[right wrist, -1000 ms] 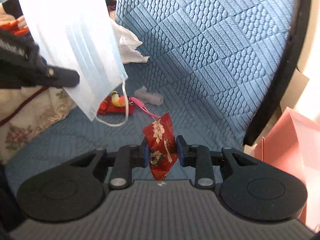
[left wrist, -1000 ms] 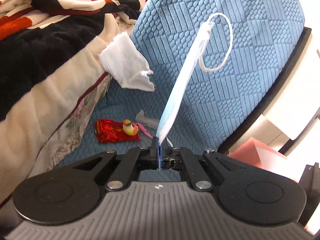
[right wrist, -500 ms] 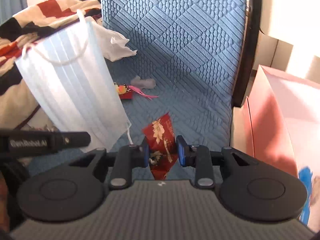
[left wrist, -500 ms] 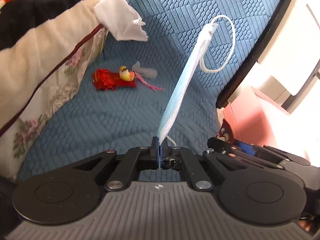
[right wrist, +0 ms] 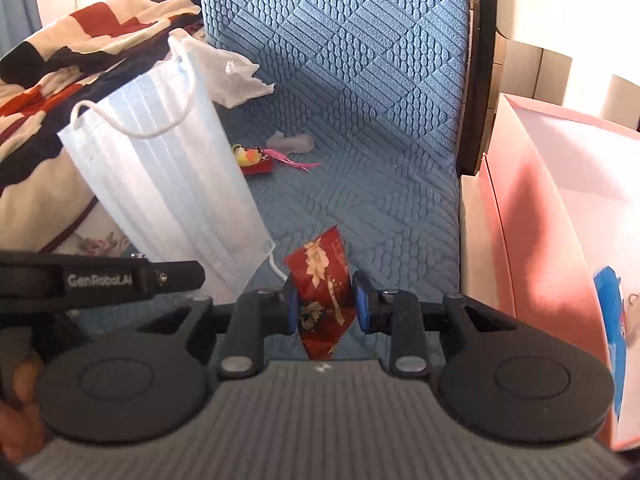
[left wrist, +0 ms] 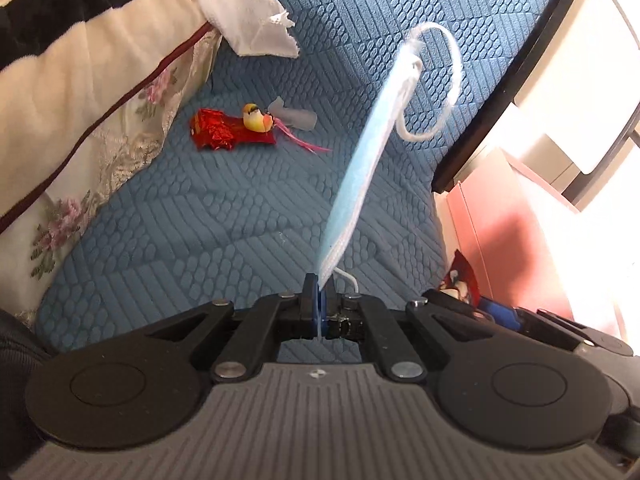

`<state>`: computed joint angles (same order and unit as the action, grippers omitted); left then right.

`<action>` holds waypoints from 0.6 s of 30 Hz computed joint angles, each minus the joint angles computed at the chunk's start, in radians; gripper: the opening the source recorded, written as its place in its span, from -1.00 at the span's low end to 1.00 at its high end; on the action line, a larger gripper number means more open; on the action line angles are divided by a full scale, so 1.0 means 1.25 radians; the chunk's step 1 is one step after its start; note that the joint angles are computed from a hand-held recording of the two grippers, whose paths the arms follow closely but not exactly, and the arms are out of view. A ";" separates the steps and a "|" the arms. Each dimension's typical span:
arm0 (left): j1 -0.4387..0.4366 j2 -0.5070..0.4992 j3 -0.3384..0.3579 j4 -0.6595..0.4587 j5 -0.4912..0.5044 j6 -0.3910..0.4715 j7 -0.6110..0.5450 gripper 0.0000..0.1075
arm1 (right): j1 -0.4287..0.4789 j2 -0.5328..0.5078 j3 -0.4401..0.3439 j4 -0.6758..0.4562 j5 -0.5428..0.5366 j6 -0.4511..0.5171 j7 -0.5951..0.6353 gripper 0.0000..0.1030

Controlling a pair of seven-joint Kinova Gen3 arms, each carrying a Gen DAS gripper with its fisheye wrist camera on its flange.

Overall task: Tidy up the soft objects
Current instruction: 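Lift and carry the face mask and candy packet over the pink box with both tools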

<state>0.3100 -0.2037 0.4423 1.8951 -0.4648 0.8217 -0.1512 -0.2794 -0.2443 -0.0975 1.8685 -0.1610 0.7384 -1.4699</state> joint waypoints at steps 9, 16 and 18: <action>0.013 0.003 0.018 -0.022 -0.017 0.030 -0.025 -0.97 | 0.017 -0.034 0.006 -0.002 0.008 0.052 -0.028 -0.41; 0.029 -0.003 0.035 -0.051 -0.047 0.065 -0.016 -0.97 | 0.015 -0.050 0.046 -0.024 -0.025 0.088 0.011 -0.41; 0.031 0.001 0.035 -0.065 -0.044 0.070 -0.021 -0.97 | 0.018 -0.054 0.057 -0.035 -0.033 0.098 0.030 -0.41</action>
